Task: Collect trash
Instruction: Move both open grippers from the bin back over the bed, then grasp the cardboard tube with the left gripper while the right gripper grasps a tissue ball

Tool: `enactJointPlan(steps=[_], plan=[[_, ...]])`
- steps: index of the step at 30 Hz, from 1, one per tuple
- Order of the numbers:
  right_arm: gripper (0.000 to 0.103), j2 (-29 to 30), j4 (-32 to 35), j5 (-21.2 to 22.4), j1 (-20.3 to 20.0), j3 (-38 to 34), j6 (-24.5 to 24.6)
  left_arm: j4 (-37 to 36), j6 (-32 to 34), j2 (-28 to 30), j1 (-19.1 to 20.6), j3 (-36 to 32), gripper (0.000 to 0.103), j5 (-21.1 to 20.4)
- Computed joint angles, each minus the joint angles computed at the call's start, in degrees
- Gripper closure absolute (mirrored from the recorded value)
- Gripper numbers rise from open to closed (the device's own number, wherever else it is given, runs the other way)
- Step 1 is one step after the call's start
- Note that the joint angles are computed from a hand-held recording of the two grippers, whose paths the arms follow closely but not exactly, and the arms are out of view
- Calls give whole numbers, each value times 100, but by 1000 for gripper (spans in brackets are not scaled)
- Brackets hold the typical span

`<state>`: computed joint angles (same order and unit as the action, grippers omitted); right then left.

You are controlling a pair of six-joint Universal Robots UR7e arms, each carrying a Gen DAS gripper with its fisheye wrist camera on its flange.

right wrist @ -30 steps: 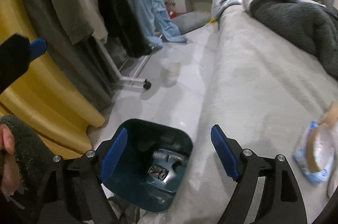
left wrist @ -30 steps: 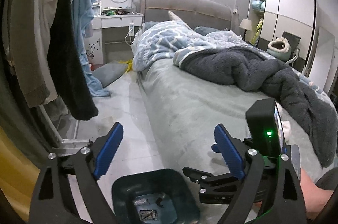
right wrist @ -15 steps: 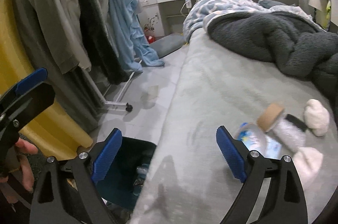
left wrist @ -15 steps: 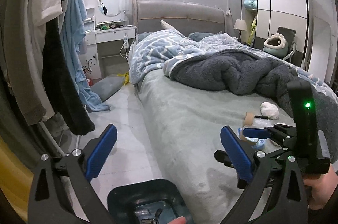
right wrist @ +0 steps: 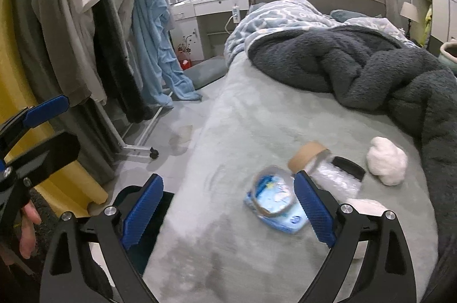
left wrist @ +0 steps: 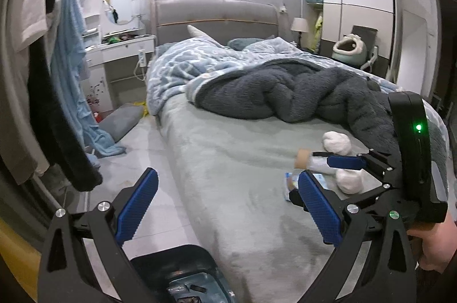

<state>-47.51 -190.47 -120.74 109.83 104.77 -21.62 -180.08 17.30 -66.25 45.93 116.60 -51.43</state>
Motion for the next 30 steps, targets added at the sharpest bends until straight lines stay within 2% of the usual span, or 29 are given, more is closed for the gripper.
enactJointPlan(steps=[16, 30], plan=[[8, -539, -763, -19, -417, 720, -390, 611, 63, 564, -18, -422, 3, -376], [8, -853, -927, 66, -700, 1058, -412, 1376, -117, 1247, 164, -995, 4, -745]])
